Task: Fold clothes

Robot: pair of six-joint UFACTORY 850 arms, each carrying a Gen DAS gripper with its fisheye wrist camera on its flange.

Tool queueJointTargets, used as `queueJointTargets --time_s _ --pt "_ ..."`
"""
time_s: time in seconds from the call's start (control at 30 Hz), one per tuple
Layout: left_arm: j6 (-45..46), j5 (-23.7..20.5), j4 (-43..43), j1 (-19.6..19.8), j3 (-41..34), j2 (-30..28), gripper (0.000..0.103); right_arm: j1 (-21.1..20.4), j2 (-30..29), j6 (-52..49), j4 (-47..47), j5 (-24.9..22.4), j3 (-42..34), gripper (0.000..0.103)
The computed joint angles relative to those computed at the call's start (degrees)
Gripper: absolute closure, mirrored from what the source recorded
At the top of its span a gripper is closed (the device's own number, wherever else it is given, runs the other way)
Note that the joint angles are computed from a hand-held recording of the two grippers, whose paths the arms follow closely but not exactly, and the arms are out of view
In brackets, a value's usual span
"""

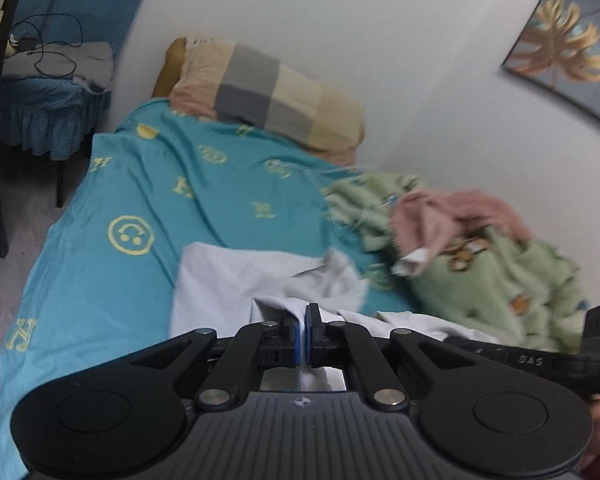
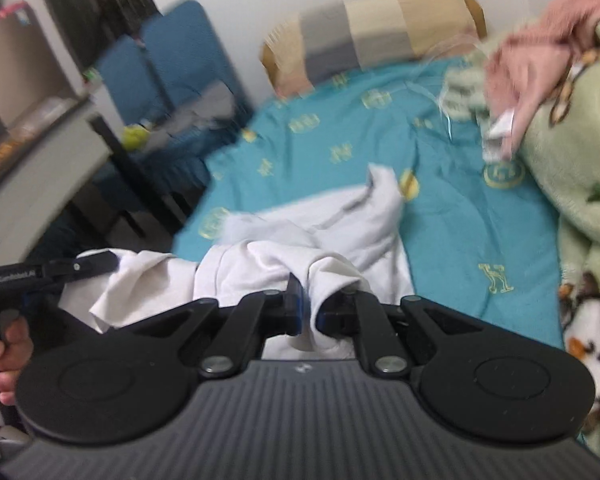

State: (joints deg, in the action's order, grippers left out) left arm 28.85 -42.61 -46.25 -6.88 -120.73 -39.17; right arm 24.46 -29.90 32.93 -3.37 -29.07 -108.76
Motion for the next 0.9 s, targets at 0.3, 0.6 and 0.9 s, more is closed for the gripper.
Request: queueJointTargets --time_s 0.3,0.6,0.9 --pt "-10.06 -4.81 9.96 0.05 -11.57 -11.69 0.092 -2.60 -8.65 -2.78 7.68 -5.46 -6.76 0.090" --pt "-2.10 3.84 -3.61 1.45 12.75 6.10 0.045 -1.72 1.38 10.35 6.56 1.35 4.56 0.039" --pt "-9.15 -4.42 -9.27 3.67 26.51 14.69 0.025 0.73 12.15 20.22 12.96 7.23 20.12 0.038"
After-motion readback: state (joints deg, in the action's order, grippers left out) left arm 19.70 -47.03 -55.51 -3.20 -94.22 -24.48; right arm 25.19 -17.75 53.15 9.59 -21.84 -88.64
